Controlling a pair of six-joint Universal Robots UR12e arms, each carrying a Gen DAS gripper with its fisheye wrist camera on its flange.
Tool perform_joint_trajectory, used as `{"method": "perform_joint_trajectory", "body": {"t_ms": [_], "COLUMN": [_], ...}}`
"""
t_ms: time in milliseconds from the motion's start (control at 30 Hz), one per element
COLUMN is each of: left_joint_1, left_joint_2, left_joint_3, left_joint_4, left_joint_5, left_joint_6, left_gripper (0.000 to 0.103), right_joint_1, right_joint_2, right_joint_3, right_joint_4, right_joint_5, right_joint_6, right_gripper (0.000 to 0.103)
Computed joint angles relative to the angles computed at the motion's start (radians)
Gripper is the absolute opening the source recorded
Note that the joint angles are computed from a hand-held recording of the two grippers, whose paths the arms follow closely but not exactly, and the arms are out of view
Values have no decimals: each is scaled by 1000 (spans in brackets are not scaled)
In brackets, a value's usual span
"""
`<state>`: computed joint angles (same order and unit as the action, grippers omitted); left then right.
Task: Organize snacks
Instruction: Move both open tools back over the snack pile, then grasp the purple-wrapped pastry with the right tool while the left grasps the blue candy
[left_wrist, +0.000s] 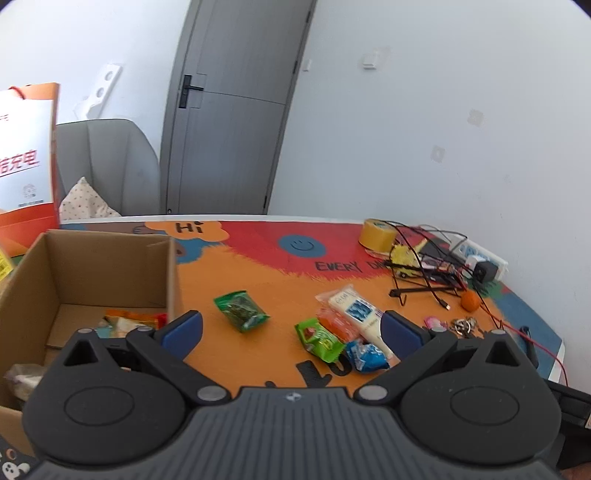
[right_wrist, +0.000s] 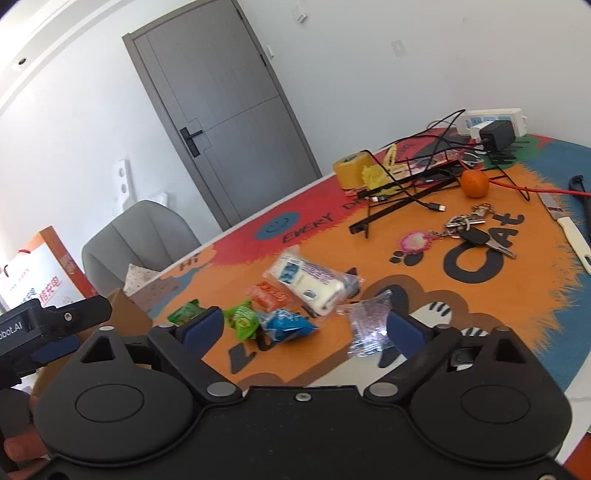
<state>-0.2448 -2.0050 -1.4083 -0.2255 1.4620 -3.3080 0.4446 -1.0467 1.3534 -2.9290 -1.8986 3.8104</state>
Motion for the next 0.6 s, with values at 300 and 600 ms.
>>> {"method": "perform_joint_trajectory", "body": {"t_ms": [300,600], "left_joint_1": [-24,-46], "left_joint_2": [-42,-90], "left_joint_3": [53,113], "left_joint_4": [-42,-121], "left_joint_5": [-15,-12], "left_joint_6": [41,49], "left_gripper": [98,85], "right_joint_1": [-19,-40], "right_joint_2": [5,26], "right_joint_3": [9,-6], "right_joint_4": [27,54], "right_joint_5": [2,23], "right_joint_6": [15,1], "right_gripper": [76,72]}}
